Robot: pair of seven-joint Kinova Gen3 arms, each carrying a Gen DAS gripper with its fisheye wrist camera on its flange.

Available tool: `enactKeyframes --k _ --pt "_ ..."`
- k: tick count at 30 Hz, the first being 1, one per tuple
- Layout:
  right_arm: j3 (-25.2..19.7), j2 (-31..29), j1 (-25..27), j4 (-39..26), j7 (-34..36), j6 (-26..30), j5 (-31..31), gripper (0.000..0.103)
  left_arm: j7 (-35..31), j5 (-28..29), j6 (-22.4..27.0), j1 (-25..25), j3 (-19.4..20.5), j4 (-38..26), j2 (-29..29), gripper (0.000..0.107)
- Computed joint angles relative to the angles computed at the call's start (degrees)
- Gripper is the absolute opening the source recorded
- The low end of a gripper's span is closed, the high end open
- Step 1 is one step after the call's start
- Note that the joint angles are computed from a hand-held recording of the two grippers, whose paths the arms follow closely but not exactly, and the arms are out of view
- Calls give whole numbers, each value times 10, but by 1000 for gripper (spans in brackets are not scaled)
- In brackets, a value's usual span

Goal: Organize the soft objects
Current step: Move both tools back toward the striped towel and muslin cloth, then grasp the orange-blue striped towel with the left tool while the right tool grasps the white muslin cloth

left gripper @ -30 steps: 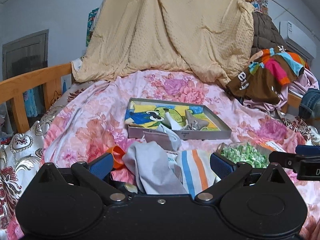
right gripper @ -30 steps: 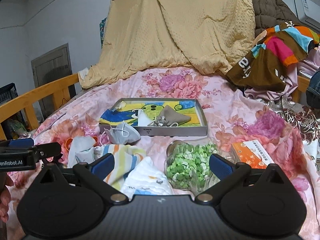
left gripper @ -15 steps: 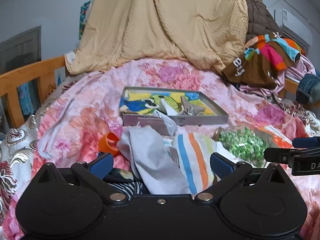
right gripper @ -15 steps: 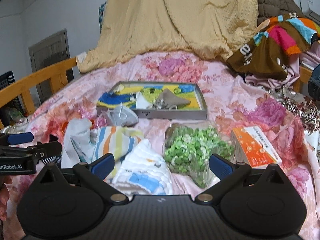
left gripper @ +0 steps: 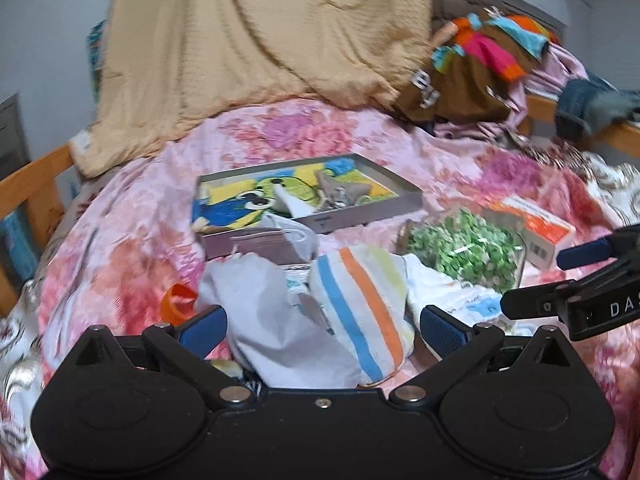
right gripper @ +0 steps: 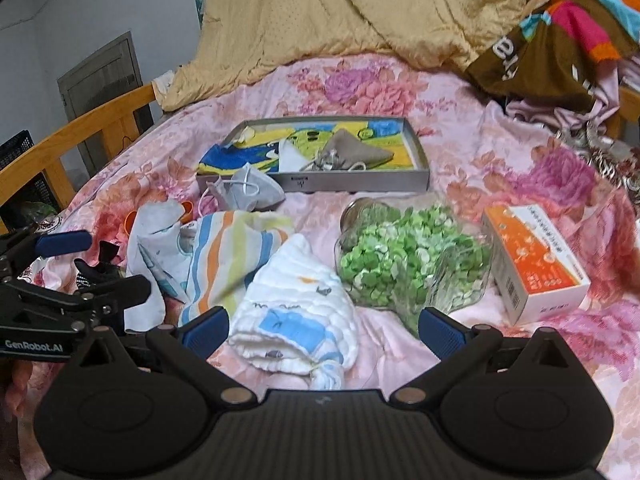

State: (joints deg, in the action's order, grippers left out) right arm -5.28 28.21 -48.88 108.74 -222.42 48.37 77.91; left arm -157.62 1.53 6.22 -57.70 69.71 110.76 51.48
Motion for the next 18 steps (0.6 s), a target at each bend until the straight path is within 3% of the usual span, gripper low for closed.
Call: enactKeyframes --k 9,18 --pt "-1 -2 27 8 -23 -47 7 103 -102 -3 73 63 -15 -74 12 102" --pt "21 11 38 -14 49 -96 -24 103 -175 -2 179 179 -116 -173 -24 102"
